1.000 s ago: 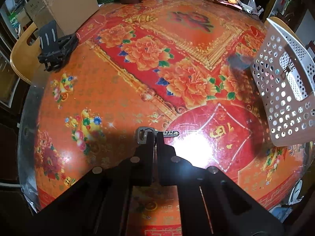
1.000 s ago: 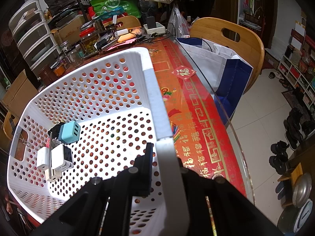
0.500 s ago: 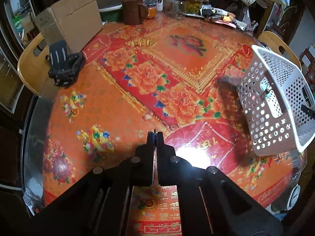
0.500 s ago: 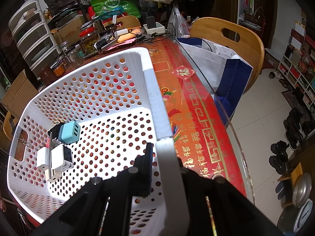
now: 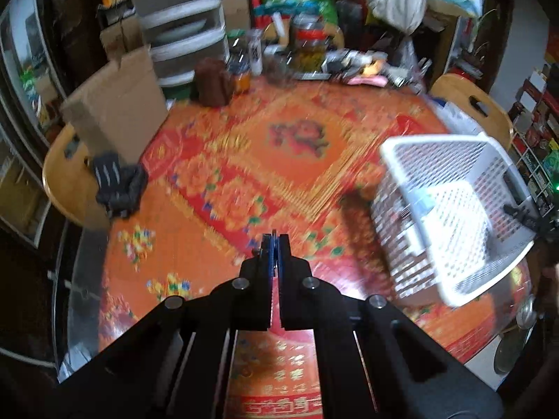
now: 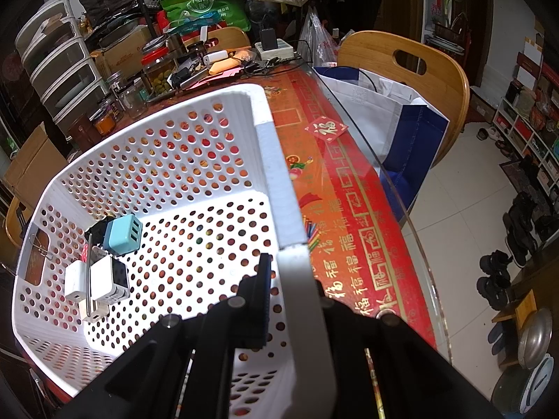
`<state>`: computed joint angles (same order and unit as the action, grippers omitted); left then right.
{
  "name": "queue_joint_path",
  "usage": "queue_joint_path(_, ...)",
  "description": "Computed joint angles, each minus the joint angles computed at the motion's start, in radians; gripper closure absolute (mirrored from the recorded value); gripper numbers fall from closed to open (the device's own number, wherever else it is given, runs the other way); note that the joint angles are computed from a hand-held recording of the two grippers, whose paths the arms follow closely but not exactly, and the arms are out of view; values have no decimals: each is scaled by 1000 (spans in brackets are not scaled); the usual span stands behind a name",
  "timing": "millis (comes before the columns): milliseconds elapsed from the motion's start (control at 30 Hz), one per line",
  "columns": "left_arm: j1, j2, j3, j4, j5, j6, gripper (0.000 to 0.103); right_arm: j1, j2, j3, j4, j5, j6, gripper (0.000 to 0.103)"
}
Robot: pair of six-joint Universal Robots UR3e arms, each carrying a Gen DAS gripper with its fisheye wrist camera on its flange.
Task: Organize rigid objects
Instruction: 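Carry the keys into the basket and open the left tool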
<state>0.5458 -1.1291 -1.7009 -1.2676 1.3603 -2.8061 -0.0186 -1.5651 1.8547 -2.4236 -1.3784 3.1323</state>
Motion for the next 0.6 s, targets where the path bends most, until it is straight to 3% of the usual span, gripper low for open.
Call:
queue_joint_path(300, -339, -240, 389, -50, 85, -181, 101, 0, 0, 0, 0, 0, 0, 94)
queue_joint_path(600, -614, -623, 731, -132, 177, -319, 101, 1, 2, -6, 14, -5, -2, 94)
